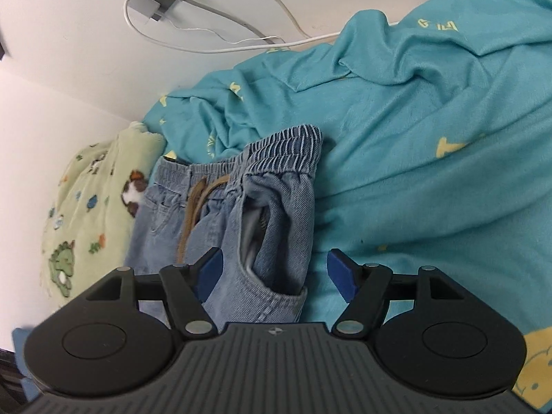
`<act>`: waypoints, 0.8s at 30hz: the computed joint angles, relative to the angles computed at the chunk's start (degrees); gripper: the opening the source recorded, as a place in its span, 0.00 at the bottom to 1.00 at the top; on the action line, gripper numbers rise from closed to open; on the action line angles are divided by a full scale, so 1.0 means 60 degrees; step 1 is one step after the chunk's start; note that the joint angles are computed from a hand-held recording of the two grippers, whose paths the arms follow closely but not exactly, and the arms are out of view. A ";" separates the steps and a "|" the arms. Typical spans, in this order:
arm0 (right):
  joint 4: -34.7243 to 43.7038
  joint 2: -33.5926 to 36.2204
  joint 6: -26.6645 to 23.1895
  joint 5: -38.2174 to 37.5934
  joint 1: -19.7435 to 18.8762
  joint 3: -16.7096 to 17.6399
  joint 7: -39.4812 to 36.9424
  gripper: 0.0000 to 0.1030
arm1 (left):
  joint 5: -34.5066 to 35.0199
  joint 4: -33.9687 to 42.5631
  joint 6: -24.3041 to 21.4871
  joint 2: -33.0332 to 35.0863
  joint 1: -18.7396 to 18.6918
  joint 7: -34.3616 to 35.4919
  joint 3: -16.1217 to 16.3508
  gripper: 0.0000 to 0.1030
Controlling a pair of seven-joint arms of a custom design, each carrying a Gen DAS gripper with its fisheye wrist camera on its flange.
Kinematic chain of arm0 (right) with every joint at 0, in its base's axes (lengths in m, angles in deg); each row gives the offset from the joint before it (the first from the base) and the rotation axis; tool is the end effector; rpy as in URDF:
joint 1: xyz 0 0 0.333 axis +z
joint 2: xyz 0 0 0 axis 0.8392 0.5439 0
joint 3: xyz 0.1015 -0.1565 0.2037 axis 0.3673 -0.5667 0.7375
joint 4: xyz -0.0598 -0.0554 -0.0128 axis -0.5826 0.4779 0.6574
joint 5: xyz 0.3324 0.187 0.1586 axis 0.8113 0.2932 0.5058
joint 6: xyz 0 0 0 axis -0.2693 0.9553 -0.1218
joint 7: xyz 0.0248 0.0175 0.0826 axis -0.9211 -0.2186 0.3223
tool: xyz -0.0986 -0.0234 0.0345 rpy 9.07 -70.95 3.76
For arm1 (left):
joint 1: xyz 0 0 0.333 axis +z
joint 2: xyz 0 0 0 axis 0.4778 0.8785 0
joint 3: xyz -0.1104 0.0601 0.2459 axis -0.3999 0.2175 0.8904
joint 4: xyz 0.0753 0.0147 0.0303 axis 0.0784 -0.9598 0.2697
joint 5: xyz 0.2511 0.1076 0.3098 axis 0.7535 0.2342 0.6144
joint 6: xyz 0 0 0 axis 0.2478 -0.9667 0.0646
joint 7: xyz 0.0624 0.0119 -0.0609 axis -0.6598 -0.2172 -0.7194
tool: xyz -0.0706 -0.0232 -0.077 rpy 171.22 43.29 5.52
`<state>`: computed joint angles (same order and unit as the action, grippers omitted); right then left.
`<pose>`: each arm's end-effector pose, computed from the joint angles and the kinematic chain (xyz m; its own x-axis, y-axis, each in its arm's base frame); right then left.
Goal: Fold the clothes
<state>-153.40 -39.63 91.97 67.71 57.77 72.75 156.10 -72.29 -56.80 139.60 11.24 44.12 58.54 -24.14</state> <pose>0.6445 -0.0363 0.6270 -0.6182 -0.4126 -0.6690 -0.3311 0.9086 -0.2544 0.4677 0.2677 0.4831 0.5972 0.1851 0.7804 0.0078 -0.9743 0.2252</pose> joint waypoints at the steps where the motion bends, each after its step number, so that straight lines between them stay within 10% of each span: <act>1: 0.0103 0.0091 -0.0057 -0.0034 0.0000 -0.0001 -0.0034 0.68 | -0.0076 0.0000 0.0051 -0.0006 -0.0021 0.0084 0.0005 0.29; 8: 0.1269 0.1125 -0.0652 -0.0969 0.0151 -0.0157 0.0075 0.64 | 0.0635 0.0160 0.0585 -0.0176 0.0009 0.0111 -0.0183 0.05; 15: 0.1198 0.1211 -0.0422 -0.1393 0.0226 -0.0298 0.0311 0.09 | 0.1820 0.0384 0.0651 -0.0612 -0.0112 -0.0673 -0.0044 0.04; 24: 0.1712 0.1103 0.0460 -0.2205 0.0310 -0.0219 0.0659 0.05 | 0.2848 0.2087 0.0423 0.0193 -0.0072 -0.2445 -0.0039 0.02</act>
<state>-143.13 -33.01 94.73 54.48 59.62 71.43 160.05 -55.20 -44.28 142.14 12.40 43.69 43.87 -24.38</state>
